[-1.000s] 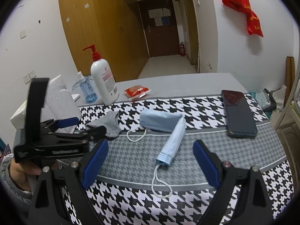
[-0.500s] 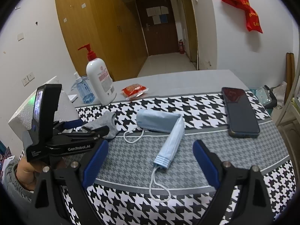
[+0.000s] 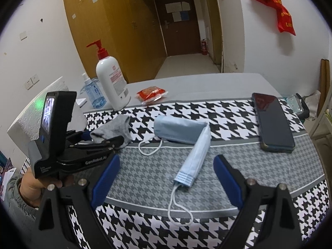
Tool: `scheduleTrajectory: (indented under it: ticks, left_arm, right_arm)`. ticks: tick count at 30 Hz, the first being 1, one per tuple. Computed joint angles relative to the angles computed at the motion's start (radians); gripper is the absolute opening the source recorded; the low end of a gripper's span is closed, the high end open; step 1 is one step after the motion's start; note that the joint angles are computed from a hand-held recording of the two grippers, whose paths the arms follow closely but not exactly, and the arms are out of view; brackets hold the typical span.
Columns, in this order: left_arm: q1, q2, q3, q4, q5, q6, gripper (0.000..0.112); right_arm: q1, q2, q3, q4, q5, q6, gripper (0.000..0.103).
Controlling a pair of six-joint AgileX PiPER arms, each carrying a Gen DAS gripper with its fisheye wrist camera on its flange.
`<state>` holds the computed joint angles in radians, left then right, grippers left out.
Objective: Organize soft objects
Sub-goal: 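Lower the left gripper onto the grey sock while the right gripper approaches the blue mask, then close the left gripper on the grey sock while the right gripper closes on the blue mask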
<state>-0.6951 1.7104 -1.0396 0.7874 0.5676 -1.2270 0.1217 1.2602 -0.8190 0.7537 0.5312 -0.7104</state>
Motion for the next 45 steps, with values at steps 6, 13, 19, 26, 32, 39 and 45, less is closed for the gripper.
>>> scheduleTrajectory:
  ticks: [6, 13, 19, 26, 32, 39, 45]
  left_arm:
    - [-0.003, -0.01, 0.017, 0.019, -0.037, -0.009, 0.026]
    - [-0.004, -0.063, 0.063, -0.02, -0.095, 0.018, 0.024]
    - [-0.033, -0.138, 0.113, 0.066, -0.101, -0.062, 0.024]
    - [-0.044, -0.208, 0.17, 0.105, -0.172, -0.113, 0.024]
    - [-0.052, -0.231, 0.191, 0.157, -0.184, -0.173, 0.024]
    - [-0.099, -0.238, 0.201, 0.279, -0.097, -0.292, 0.024]
    - [-0.125, -0.234, 0.196, 0.295, -0.068, -0.298, 0.024]
  right_arm:
    - [0.003, 0.019, -0.011, -0.02, 0.003, 0.024, 0.094]
    - [0.016, 0.041, -0.025, -0.075, 0.001, 0.08, 0.094]
    - [0.045, 0.058, -0.041, -0.179, -0.016, 0.187, 0.094]
    - [0.084, 0.079, -0.065, -0.298, -0.033, 0.284, 0.094]
    - [0.088, 0.113, -0.099, -0.331, -0.02, 0.313, 0.094]
    - [0.09, 0.147, -0.135, -0.406, -0.02, 0.39, 0.094]
    - [0.096, 0.188, -0.165, -0.427, -0.015, 0.425, 0.094]
